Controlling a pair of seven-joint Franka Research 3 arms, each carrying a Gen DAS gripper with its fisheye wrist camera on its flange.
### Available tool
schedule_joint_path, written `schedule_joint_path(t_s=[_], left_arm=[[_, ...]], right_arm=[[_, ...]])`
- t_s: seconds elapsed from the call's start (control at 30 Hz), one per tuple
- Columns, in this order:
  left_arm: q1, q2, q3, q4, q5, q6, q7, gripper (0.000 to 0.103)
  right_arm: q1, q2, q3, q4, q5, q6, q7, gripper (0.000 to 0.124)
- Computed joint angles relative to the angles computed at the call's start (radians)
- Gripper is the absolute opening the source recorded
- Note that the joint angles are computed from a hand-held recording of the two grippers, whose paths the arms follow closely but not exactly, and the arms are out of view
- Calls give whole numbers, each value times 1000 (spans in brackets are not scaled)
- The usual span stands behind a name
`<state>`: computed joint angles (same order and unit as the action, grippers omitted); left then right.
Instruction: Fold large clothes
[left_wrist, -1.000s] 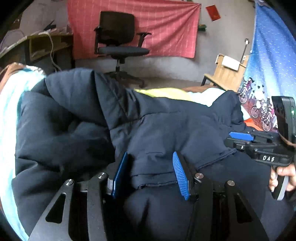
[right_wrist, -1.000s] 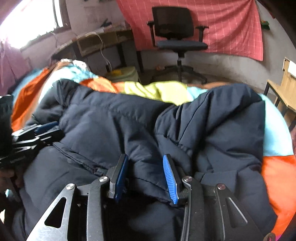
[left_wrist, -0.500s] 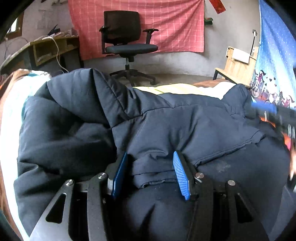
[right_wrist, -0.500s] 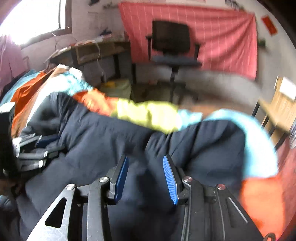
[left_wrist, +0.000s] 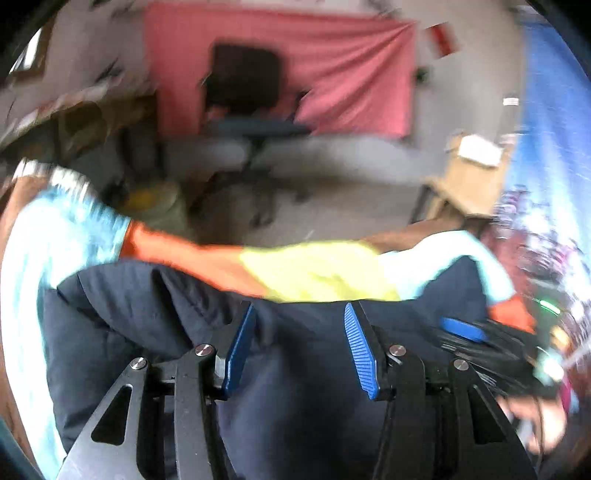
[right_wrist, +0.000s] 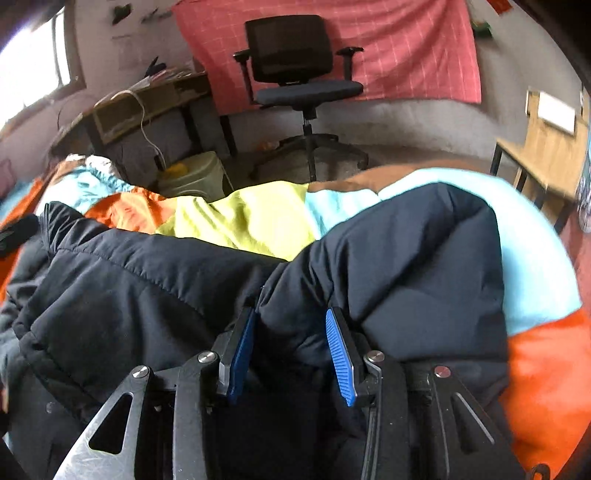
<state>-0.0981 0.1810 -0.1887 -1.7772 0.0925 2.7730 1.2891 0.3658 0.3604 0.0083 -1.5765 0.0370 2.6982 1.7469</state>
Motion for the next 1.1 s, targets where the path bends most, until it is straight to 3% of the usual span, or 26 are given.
schedule_joint_path(t_s=[0.03,0.07,0.13,0.23,0.3,0.43,0.53,0.6,0.63,0.67,0.73,0.77,0.83,0.87,0.9,1.03,1.1], left_arm=[[3,27,3,41,-17,-56,-39,41],[22,41,-4,48,-84,-57,-56,34],[70,33,-29,0,-213,15,-30,23],[129,59,-68,2,-388,-4,43,9],[149,91,-77,30,-454,-40,69,7],[110,121,-30,81,-355,-97,-9,6],[130,83,-47,43,-383,-63,24,5],[158,19,-85,-33,-509,17,149,10],[193,-23,-136,-80,-616,80,297,16],[207,-48,-166,-98,-721,101,444,24],[225,-86,-196,-122,-829,70,637,27],[219,-96,-192,-123,-813,32,667,27],[133,-107,-111,-144,-578,-5,556,27],[123,-102,-102,-146,-498,-16,507,27],[132,-98,-108,-151,-489,-17,497,29],[90,-91,-45,-168,-600,-41,492,31],[59,-102,-19,-195,-484,-12,428,31]], right_arm=[[-13,-1,11,-4,26,5,-10,36],[-18,-1,16,-6,41,8,-14,36],[-44,-4,42,-18,107,21,-45,36],[-86,-2,81,-26,224,37,-99,36],[-99,-4,90,-34,280,39,-116,36],[-89,21,71,0,295,-7,-103,35],[-88,19,67,-1,297,-20,-104,35],[-81,-3,60,-24,285,-8,-105,36],[-67,-20,47,-40,260,3,-89,38],[-38,-45,18,-59,197,9,-46,38],[-29,-82,20,-86,155,17,-47,39],[-37,-94,36,-99,169,28,-70,39],[-34,-120,47,-125,162,27,-93,39],[-20,-123,35,-129,120,17,-73,38],[-15,-126,31,-135,96,7,-66,38],[-21,-92,32,-101,90,-59,-41,38],[-7,-78,18,-93,44,-74,-14,38]])
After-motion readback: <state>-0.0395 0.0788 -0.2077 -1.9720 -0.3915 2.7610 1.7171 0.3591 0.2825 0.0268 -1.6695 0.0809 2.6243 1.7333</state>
